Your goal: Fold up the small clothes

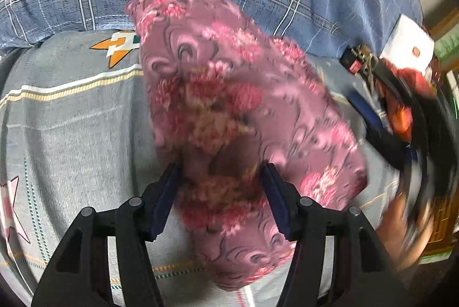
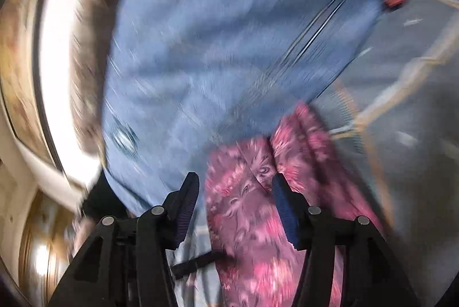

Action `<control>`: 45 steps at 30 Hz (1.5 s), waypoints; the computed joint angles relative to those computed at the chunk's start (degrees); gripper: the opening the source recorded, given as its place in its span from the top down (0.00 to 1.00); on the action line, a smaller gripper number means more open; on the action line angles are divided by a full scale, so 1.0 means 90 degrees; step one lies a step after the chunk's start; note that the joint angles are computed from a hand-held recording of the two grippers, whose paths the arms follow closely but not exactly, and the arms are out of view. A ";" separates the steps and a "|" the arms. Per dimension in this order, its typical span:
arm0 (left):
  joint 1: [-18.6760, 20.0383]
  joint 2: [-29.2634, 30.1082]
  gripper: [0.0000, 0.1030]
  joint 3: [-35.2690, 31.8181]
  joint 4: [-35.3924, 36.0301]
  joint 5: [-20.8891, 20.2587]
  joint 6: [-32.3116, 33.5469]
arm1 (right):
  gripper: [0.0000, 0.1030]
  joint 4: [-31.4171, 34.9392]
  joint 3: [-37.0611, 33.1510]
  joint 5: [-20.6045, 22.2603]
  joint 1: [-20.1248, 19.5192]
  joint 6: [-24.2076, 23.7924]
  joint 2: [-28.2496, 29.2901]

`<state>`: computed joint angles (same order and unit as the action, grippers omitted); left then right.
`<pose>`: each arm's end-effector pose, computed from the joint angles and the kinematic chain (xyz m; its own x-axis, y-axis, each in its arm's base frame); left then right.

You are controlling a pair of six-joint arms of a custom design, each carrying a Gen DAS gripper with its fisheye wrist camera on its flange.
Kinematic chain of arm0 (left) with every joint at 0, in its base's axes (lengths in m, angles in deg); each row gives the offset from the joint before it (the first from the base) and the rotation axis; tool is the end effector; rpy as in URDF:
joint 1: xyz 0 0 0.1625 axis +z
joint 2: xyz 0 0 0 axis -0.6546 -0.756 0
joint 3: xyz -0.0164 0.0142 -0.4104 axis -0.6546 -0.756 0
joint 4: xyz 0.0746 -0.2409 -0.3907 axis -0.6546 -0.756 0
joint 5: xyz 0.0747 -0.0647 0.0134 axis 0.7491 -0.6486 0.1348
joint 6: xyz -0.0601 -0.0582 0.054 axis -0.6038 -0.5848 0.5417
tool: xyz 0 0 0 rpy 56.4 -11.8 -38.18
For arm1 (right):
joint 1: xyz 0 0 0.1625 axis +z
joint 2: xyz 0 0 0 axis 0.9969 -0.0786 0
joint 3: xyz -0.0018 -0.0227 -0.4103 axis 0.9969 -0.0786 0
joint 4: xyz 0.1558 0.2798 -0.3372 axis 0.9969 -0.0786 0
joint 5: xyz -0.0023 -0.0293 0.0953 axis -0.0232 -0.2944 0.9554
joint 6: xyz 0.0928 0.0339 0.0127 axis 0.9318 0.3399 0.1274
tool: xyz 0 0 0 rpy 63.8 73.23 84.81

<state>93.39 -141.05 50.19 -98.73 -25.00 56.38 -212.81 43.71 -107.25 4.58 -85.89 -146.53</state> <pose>-0.3015 -0.6981 0.2058 -0.8925 0.0598 -0.4470 0.2041 0.9374 -0.2821 0.1487 -0.7351 0.2691 -0.9875 -0.0138 -0.1571 0.0620 0.8818 -0.4675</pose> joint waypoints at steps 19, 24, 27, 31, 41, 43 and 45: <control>0.0162 -0.0646 0.40 0.0788 -0.0896 -0.0711 -0.0179 | 0.92 -0.0055 -0.0608 -0.1317 0.0560 -0.1688 0.0661; 0.0140 -0.0450 0.36 0.0520 -0.0406 -0.0483 -0.0504 | 0.90 0.0070 -0.0921 -0.3166 0.0638 -0.1917 0.1065; 0.0056 -0.0509 0.36 0.0599 -0.0348 -0.0233 -0.0392 | 0.84 -0.0347 -0.0514 -0.2032 0.0405 -0.1139 0.0571; 0.0050 -0.0569 0.36 0.0708 -0.0310 -0.0384 -0.0534 | 0.57 -0.0298 -0.0194 -0.1080 0.0117 -0.0582 0.0200; -0.0011 -0.0498 0.31 0.0767 0.0024 -0.0126 -0.0692 | 0.90 -0.0234 0.0455 -0.1649 0.0251 -0.1486 -0.0218; -0.0011 -0.0461 0.31 0.0700 0.0304 -0.0138 -0.0832 | 0.89 0.0326 0.0217 -0.2201 0.0268 -0.1445 -0.0010; -0.0061 -0.0588 0.31 0.0849 0.0153 -0.0177 -0.0749 | 0.80 -0.0084 0.0503 -0.1848 0.0240 -0.1242 -0.0296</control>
